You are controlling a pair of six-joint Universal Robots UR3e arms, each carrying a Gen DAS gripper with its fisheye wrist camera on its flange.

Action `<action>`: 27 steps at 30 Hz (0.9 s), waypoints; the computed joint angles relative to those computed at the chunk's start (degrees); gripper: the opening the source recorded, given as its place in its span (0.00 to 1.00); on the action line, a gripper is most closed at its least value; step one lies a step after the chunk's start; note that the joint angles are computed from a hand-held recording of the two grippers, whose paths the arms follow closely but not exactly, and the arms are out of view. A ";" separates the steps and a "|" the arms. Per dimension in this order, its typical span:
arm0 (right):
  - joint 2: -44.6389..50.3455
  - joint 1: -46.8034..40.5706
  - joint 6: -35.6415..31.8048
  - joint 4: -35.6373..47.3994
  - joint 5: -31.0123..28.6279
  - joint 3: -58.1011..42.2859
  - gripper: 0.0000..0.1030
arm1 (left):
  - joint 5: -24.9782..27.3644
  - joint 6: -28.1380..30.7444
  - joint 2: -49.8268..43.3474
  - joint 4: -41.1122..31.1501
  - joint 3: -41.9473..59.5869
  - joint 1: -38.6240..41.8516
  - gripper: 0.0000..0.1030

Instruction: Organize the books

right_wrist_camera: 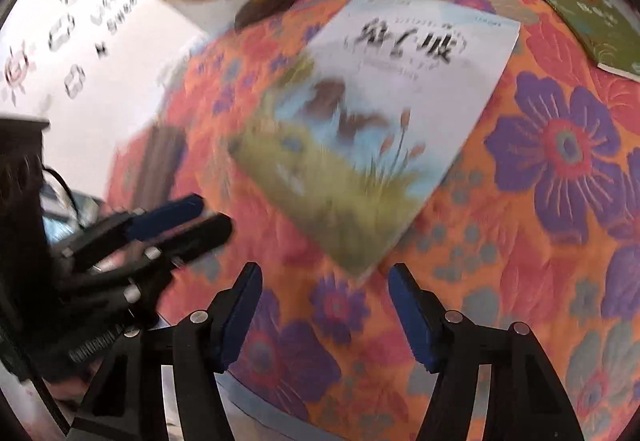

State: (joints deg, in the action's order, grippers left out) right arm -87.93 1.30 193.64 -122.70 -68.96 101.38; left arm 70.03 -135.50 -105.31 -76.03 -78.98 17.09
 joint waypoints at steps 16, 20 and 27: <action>-6.98 -20.73 10.56 -18.27 12.32 18.85 0.64 | -0.36 -9.47 -32.14 -9.03 41.37 -6.22 0.45; -6.37 -23.56 11.17 -20.91 18.69 21.08 0.72 | -3.17 -8.42 -29.15 -8.11 36.18 -6.49 0.54; -12.75 -20.71 4.45 -8.51 14.78 20.04 0.73 | 0.77 -0.57 -12.69 -4.18 11.79 -7.64 0.54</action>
